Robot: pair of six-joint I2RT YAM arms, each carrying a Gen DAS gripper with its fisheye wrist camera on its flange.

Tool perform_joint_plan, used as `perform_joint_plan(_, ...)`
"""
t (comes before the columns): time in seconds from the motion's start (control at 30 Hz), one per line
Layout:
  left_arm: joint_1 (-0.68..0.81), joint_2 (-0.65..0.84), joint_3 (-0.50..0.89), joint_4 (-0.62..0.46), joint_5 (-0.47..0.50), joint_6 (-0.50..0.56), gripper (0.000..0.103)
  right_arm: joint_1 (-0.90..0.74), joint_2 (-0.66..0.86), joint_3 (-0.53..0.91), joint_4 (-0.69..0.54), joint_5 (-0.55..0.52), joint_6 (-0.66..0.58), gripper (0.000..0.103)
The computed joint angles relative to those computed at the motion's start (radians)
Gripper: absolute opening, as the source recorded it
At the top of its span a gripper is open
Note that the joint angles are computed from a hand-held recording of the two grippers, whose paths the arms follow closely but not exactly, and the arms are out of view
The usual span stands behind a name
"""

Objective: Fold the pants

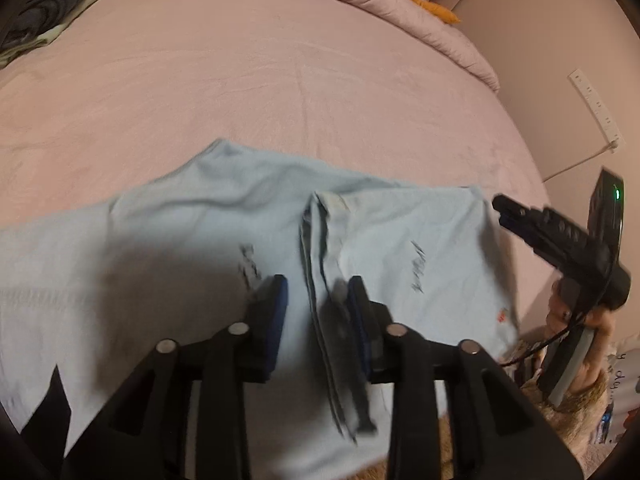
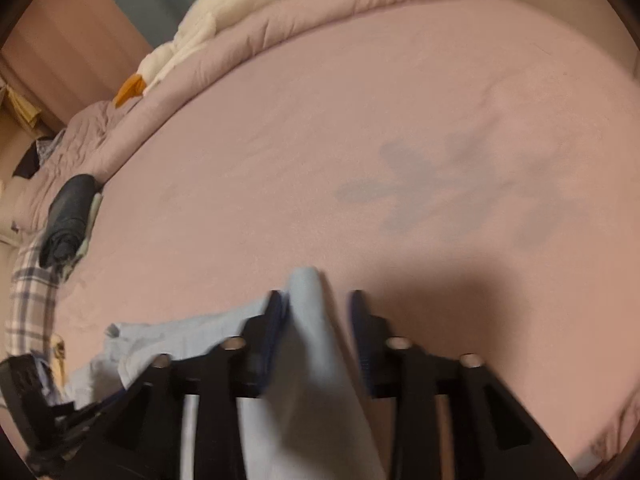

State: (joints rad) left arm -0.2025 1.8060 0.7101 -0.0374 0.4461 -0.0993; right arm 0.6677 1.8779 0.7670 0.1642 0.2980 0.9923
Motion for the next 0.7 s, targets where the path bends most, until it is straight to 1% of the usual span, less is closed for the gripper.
perform_joint_plan(0.03, 0.016, -0.036, -0.038, 0.005, 0.038, -0.002, 0.041, 0.025, -0.034, -0.035, -0.002, 0.018, 0.017, 0.052)
perform_joint_plan(0.1, 0.028, -0.078, -0.088, 0.013, 0.089, -0.009, 0.05, 0.064, -0.081, -0.102, 0.023, 0.019, 0.063, 0.052)
perform_joint_plan(0.17, 0.028, -0.099, -0.137, 0.027, 0.142, -0.004, 0.051, 0.113, -0.106, -0.175, 0.07, 0.032, 0.127, 0.052)
perform_joint_plan(0.23, 0.007, -0.088, -0.16, 0.041, 0.145, -0.009, 0.049, 0.157, -0.095, -0.21, 0.08, 0.046, 0.189, 0.052)
perform_joint_plan(0.3, -0.031, -0.071, -0.182, 0.077, 0.105, -0.025, 0.048, 0.2, -0.058, -0.228, 0.091, 0.056, 0.241, 0.052)
perform_joint_plan(0.33, -0.053, -0.082, -0.208, 0.125, 0.076, -0.04, 0.045, 0.211, -0.049, -0.24, 0.11, 0.055, 0.255, 0.052)
perform_joint_plan(0.37, -0.072, -0.092, -0.229, 0.164, 0.042, -0.052, 0.041, 0.225, -0.038, -0.264, 0.164, 0.056, 0.265, 0.052)
perform_joint_plan(0.4, -0.092, -0.096, -0.238, 0.182, -0.001, -0.061, 0.032, 0.236, -0.034, -0.281, 0.199, 0.059, 0.262, 0.045)
perform_joint_plan(0.43, -0.113, -0.088, -0.234, 0.19, -0.053, -0.071, 0.027, 0.245, -0.033, -0.293, 0.224, 0.064, 0.258, 0.034)
perform_joint_plan(0.47, -0.116, -0.084, -0.239, 0.209, -0.063, -0.078, 0.027, 0.248, -0.032, -0.301, 0.236, 0.073, 0.262, 0.034)
perform_joint_plan(0.53, -0.113, -0.075, -0.245, 0.237, -0.061, -0.086, 0.026, 0.247, -0.035, -0.32, 0.261, 0.078, 0.269, 0.028)
perform_joint_plan(0.63, -0.134, -0.067, -0.277, 0.312, -0.096, -0.094, 0.027, 0.262, -0.004, -0.352, 0.347, 0.103, 0.286, 0.027)
perform_joint_plan(0.7, -0.145, -0.073, -0.312, 0.363, -0.127, -0.098, 0.027, 0.277, 0.019, -0.355, 0.376, 0.135, 0.298, 0.027)
